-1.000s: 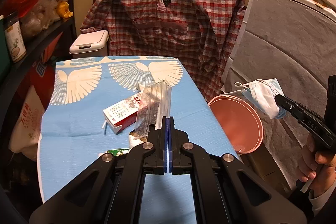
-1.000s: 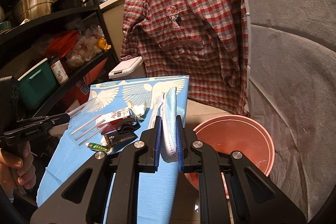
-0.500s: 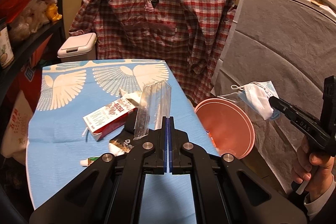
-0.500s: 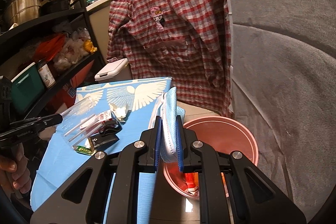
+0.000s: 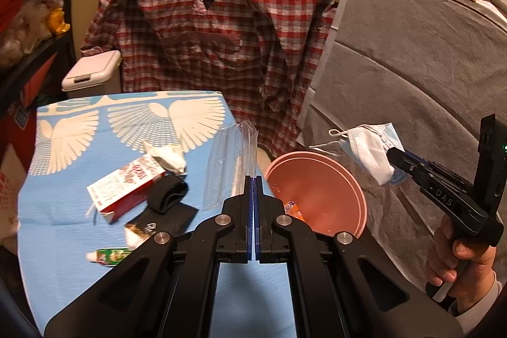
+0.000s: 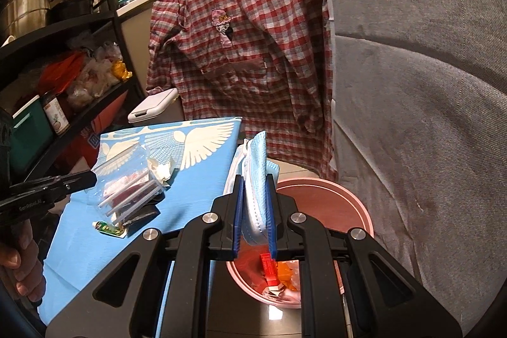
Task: Collect trash
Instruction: 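Carry the face mask and clear package over the pink bucket with both tools, then open both tools to drop the mask and package into the bucket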
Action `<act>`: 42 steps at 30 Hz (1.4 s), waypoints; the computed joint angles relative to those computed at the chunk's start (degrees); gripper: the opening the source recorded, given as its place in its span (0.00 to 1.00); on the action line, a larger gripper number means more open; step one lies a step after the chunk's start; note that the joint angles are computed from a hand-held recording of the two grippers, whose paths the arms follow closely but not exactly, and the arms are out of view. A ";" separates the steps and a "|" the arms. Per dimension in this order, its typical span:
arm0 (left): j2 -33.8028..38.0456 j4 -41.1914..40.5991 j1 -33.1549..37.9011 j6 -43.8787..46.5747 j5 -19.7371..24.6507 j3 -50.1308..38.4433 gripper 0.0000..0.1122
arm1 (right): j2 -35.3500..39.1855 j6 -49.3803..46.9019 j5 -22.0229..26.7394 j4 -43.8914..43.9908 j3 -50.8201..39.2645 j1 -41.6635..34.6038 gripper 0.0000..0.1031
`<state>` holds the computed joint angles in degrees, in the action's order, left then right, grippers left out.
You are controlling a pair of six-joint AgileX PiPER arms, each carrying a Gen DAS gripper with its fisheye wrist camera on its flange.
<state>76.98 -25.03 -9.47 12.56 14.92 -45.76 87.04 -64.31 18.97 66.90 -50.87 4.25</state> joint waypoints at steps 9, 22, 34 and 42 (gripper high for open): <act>5.42 2.62 -5.36 -3.95 -2.25 -3.12 0.00 | 2.04 1.17 -0.76 -1.70 -1.63 -1.21 0.13; 14.45 10.33 -11.02 -13.91 -2.33 -10.67 0.00 | 3.83 5.71 -0.83 -6.01 -3.15 -2.58 0.13; 22.48 12.60 -13.76 -18.29 -0.75 -18.01 0.01 | 5.90 12.30 -1.12 -12.26 -4.64 -3.39 0.17; 22.24 12.62 -13.12 -19.34 0.25 -18.03 0.05 | 7.48 20.70 -2.67 -18.73 -5.43 -3.10 0.46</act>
<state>99.22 -12.42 -22.59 -6.78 15.17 -63.80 94.52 -43.61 16.30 48.17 -56.30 1.16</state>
